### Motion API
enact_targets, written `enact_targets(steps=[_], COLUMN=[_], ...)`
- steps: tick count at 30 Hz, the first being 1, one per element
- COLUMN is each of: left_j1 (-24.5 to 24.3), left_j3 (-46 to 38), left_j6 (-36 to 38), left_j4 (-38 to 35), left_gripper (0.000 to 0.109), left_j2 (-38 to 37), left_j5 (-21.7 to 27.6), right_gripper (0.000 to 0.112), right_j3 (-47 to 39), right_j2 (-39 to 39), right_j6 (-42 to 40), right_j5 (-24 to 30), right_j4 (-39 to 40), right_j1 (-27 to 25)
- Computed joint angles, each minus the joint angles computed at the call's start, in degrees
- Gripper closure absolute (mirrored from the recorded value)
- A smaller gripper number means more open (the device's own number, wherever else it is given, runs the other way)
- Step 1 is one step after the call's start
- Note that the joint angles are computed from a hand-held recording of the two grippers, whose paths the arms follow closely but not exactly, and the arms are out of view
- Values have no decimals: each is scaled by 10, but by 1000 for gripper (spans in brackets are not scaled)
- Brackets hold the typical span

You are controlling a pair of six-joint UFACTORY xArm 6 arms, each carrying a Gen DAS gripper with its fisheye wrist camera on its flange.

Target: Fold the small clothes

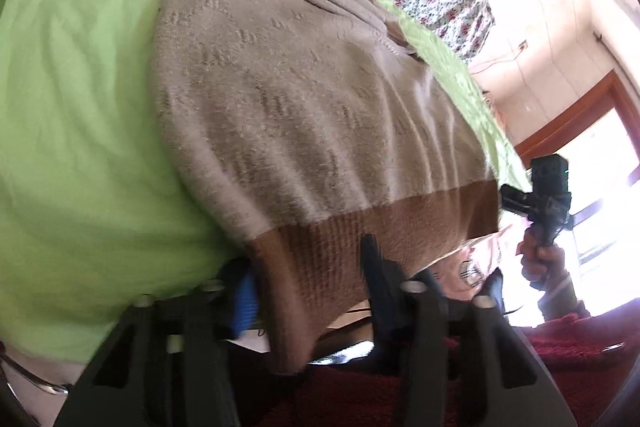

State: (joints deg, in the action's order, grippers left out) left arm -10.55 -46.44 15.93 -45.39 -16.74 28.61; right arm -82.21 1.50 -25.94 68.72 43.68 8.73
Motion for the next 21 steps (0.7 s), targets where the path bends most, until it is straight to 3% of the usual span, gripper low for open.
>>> enact_targets(steps=[1,2,7,14,21], left_j1=[5,8,9,19,17], left_j3=[-2,0,33,26,-64], left_j6=[7,12,39,42,51], left_j4=[-5,-9,-19,-35,-10], left_gripper=[88,101,102,103,103], left_j2=[3,3,-40,-63,-41], left_j5=[4,8,-12,-3,-46], right_gripper=[105,105,105,105,105], right_j3=[5,9,37,13,-151], right_j2=[-4,-9,-33,-28,63], right_j6=[2,-3,-27,-57,-52], right_j5=[2,6,23,20,-39], right_j4=[0,6,72,186,234], right_j1=[-5,-12,-55,-64,-36])
